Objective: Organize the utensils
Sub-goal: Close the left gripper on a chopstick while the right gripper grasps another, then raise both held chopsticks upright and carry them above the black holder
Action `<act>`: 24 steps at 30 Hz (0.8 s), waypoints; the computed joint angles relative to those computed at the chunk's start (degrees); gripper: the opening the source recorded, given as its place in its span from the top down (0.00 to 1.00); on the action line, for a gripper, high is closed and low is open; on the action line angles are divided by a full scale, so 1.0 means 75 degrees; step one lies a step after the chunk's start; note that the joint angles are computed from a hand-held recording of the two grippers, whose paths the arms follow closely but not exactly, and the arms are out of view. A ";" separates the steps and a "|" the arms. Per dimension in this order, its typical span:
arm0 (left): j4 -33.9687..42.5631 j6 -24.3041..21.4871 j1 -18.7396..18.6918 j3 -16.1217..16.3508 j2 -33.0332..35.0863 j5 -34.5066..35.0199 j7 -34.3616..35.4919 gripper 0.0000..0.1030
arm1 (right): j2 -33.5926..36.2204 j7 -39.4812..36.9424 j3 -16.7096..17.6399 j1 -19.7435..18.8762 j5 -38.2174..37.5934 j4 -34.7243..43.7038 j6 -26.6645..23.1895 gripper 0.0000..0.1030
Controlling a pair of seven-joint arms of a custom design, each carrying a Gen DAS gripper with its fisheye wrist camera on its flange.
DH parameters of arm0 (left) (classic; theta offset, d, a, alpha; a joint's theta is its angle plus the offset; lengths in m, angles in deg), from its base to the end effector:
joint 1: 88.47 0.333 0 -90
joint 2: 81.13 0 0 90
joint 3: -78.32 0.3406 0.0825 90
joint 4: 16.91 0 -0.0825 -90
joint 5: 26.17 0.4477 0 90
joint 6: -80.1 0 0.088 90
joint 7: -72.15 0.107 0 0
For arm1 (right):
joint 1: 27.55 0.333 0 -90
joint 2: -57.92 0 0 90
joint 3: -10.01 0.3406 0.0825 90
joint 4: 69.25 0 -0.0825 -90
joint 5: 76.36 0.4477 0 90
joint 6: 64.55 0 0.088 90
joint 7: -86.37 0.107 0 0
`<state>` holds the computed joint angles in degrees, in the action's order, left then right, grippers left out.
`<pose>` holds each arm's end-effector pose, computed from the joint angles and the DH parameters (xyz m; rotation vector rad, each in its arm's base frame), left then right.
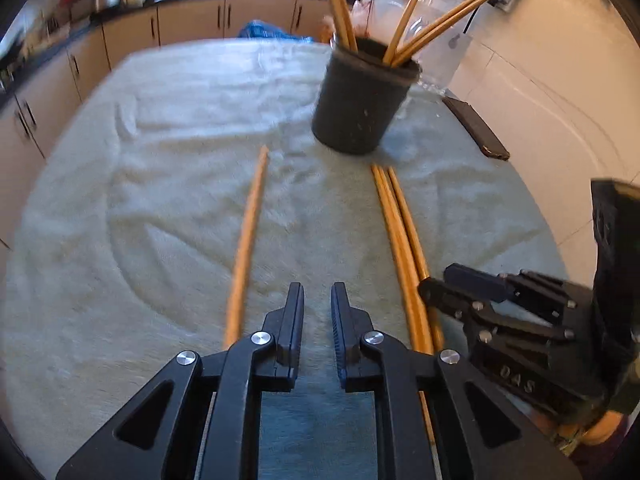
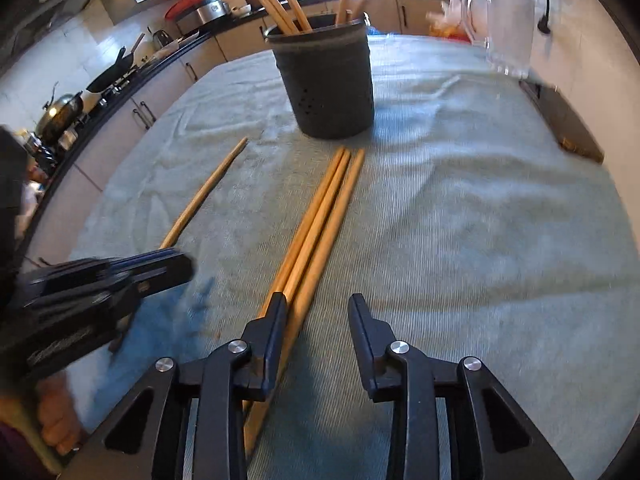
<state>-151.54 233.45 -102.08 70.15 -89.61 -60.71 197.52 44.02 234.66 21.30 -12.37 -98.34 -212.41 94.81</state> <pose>0.5313 -0.1947 0.4248 -1.4448 2.4996 -0.8532 0.4625 0.2497 0.4098 -1.6357 2.0497 -0.3966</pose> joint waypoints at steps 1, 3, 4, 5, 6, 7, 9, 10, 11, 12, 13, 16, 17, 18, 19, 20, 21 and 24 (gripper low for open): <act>-0.0030 0.0174 -0.0001 -0.0002 -0.0029 0.0013 0.0085 0.87 | 0.0063 0.0038 0.0008 -0.0025 -0.0013 0.0084 -0.0075 0.67; -0.0006 0.0365 0.0029 0.0004 0.0011 0.0131 0.0063 0.84 | 0.0146 0.0021 -0.0053 -0.0029 0.0025 0.0166 -0.0098 0.67; 0.0035 0.0458 0.0075 -0.0002 0.0075 0.0269 -0.0053 0.79 | 0.0191 0.0079 -0.0053 -0.0059 -0.0019 0.0220 -0.0142 0.67; 0.0077 0.0527 0.0113 -0.0009 0.0142 0.0391 -0.0152 0.74 | 0.0208 0.0149 -0.0054 -0.0078 -0.0058 0.0254 -0.0196 0.67; 0.0137 0.0599 0.0175 -0.0029 0.0225 0.0615 -0.0312 0.70 | 0.0231 0.0207 -0.0065 -0.0096 -0.0092 0.0296 -0.0262 0.67; 0.0180 0.0634 0.0208 -0.0035 0.0284 0.0740 -0.0381 0.62 | 0.0253 0.0259 -0.0078 -0.0113 -0.0133 0.0344 -0.0358 0.67; 0.0323 0.0669 0.0281 -0.0078 0.0465 0.1102 -0.0554 0.50 | 0.0307 0.0283 -0.0110 -0.0101 -0.0169 0.0464 -0.0672 0.69; 0.0393 0.0683 0.0328 -0.0117 0.0563 0.1388 -0.0705 0.48 | 0.0333 0.0230 -0.0130 -0.0087 -0.0225 0.0519 -0.0800 0.72; 0.0475 0.0687 0.0370 -0.0157 0.0667 0.1685 -0.0870 0.48 | 0.0336 0.0153 -0.0174 -0.0053 -0.0205 0.0528 -0.0819 0.72; 0.0562 0.0663 0.0399 -0.0194 0.0772 0.1959 -0.0993 0.48 | 0.0346 0.0049 -0.0219 -0.0011 -0.0136 0.0552 -0.0865 0.72; 0.0608 0.0649 0.0416 -0.0224 0.0832 0.2145 -0.1078 0.48 | 0.0343 0.0012 -0.0230 0.0011 -0.0130 0.0565 -0.0910 0.73; 0.0841 0.0280 0.0474 -0.0280 0.1032 0.2595 -0.1425 0.71 | 0.0334 -0.0144 -0.0258 0.0060 -0.0134 0.0619 -0.1170 0.79; 0.0977 -0.0087 0.0500 -0.0271 0.1102 0.2400 -0.1368 0.94 | 0.0304 -0.0214 -0.0287 0.0077 -0.0084 0.0596 -0.1209 0.84; 0.1142 -0.0569 0.0548 -0.0258 0.1191 0.2027 -0.1301 0.93 | 0.0231 -0.0382 -0.0364 0.0114 0.0092 0.0518 -0.1181 0.85; 0.1134 -0.0625 0.0582 -0.0261 0.1168 0.1745 -0.1247 0.93 | 0.0132 -0.0595 -0.0446 0.0151 0.0309 0.0417 -0.1170 0.87; 0.1112 -0.0746 0.0614 -0.0260 0.1121 0.1557 -0.1233 0.93 | 0.0042 -0.0729 -0.0476 0.0152 0.0433 0.0342 -0.1218 0.88; 0.1077 -0.0857 0.0632 -0.0262 0.1060 0.1452 -0.1188 0.93 | -0.0088 -0.0840 -0.0493 0.0141 0.0536 0.0242 -0.1321 0.88; 0.1040 -0.1379 0.0662 -0.0227 0.0882 0.1237 -0.1144 0.93 | -0.0550 -0.1371 -0.0605 0.0163 0.1014 -0.0125 -0.1594 0.88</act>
<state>-143.74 223.10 -97.11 68.44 -82.99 -51.43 188.94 39.89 224.38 16.76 -11.14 -90.73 -213.35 82.85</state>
